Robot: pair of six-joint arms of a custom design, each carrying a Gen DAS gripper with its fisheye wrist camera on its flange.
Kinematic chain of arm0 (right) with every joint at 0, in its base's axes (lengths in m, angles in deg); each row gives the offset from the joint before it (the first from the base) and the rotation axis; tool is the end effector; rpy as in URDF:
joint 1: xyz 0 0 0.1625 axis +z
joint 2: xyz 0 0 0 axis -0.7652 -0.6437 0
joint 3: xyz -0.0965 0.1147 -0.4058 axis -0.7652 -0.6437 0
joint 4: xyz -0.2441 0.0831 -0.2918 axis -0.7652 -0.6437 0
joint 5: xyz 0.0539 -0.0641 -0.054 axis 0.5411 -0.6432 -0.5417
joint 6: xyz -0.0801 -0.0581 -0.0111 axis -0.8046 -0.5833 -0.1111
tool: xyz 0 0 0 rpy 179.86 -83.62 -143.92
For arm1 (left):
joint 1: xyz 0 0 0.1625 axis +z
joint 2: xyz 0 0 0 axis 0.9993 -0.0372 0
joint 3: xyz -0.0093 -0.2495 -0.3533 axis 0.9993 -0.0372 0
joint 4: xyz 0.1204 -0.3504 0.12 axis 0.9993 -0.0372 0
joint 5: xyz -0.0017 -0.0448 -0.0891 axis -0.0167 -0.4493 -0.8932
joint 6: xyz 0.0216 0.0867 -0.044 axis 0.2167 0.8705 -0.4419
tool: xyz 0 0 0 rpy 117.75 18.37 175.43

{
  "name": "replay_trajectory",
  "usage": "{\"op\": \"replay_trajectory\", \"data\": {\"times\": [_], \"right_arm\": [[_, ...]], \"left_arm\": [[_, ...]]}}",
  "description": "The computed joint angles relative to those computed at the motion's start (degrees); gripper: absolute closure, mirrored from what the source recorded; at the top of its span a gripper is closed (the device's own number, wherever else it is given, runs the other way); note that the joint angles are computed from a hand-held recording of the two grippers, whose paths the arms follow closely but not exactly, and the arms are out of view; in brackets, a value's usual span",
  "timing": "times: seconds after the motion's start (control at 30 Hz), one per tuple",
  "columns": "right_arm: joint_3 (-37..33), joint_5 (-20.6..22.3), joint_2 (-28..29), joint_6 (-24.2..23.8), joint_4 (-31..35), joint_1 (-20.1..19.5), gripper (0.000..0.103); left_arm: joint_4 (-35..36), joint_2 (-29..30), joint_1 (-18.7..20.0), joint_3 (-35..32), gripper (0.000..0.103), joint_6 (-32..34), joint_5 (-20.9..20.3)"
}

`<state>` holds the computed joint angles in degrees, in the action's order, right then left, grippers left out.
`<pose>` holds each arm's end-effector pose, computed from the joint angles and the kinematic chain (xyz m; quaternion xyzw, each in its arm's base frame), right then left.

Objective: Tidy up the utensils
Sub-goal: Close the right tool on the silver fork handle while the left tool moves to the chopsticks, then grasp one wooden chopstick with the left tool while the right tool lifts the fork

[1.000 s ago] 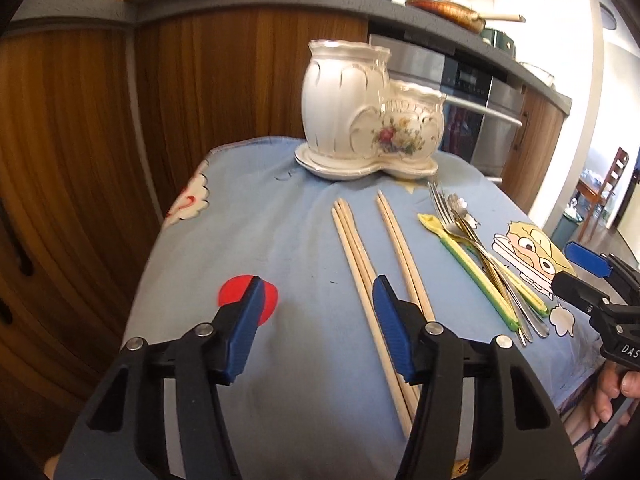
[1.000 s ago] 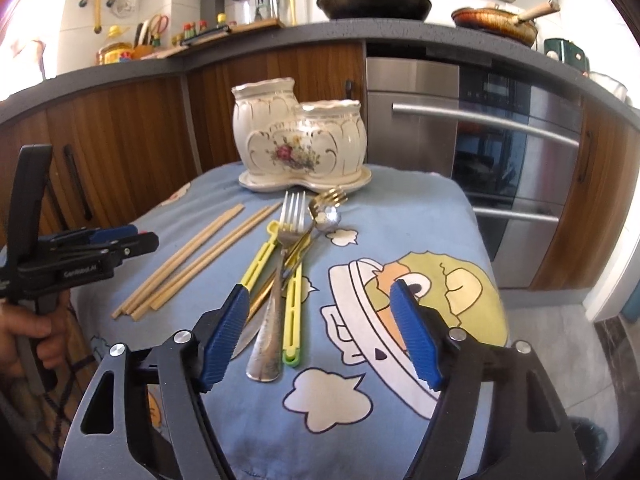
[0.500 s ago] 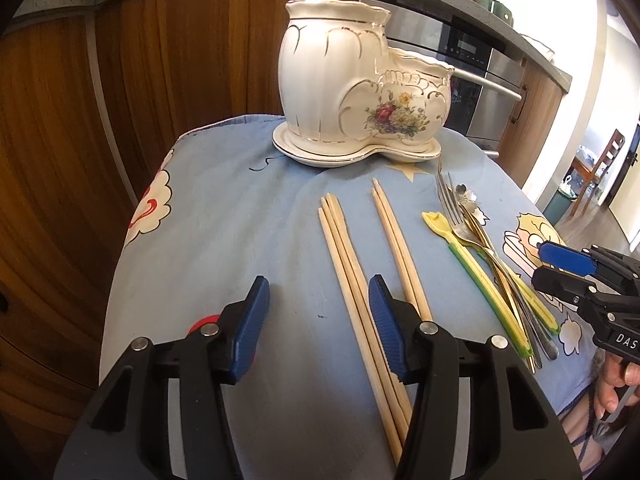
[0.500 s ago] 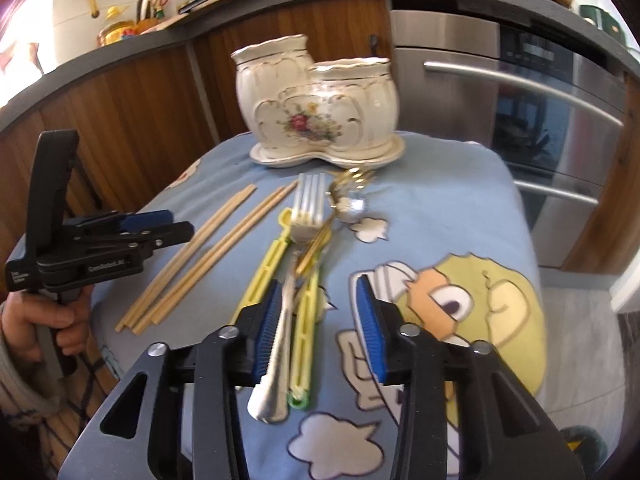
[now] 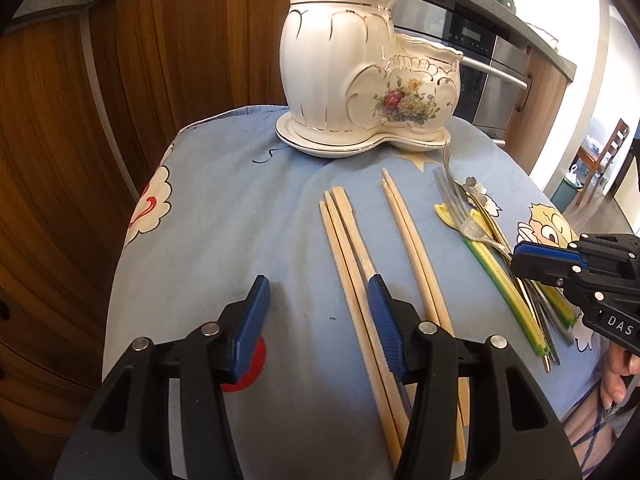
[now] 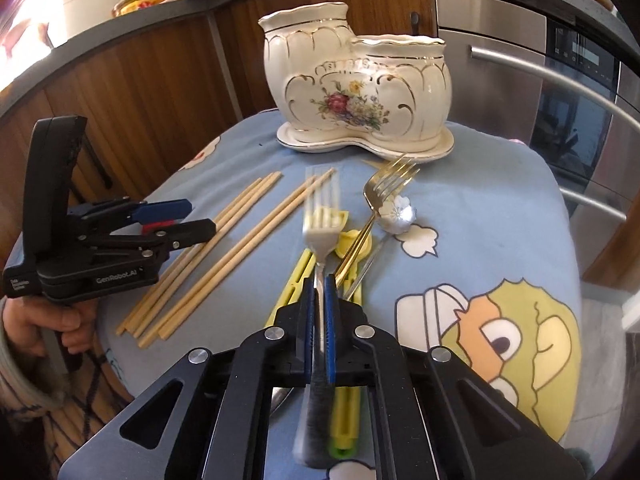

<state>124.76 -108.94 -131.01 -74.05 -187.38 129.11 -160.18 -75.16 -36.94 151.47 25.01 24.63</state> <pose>-0.0006 -0.6092 0.2808 0.2007 -0.8931 0.3130 0.2532 -0.3094 -0.6838 -0.0352 0.3382 0.8763 -0.2402 0.2451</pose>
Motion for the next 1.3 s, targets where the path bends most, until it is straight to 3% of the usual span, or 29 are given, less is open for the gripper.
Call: {"op": "replay_trajectory", "data": {"times": [0.33,0.7,0.9,1.07,1.17,1.3], "right_arm": [[1.6,2.6,-1.9,1.4,-2.4,-0.7,0.097],[-0.7,-0.5,-2.1,3.7,-1.7,-2.7,0.097],[-2.9,-1.0,-2.3,6.1,3.5,-3.4,0.097],[-6.5,-4.8,-1.9,6.2,11.1,-2.3,0.097],[-9.0,-6.8,-1.3,5.8,15.4,-1.8,0.097],[-12.8,-10.5,-0.3,3.9,22.4,-0.5,0.096]], "left_arm": [[0.5,-0.8,0.7,0.1,0.058,-1.7,-2.0],[3.4,0.0,0.4,-2.0,0.067,-0.8,0.1],[8.9,-0.2,0.3,-3.9,0.071,-0.5,0.0],[16.8,0.2,0.5,-7.4,0.073,-0.4,-0.6],[21.4,0.3,0.4,-9.4,0.085,0.0,0.9],[28.7,0.1,0.9,-12.2,0.086,-0.5,-0.3]]}}
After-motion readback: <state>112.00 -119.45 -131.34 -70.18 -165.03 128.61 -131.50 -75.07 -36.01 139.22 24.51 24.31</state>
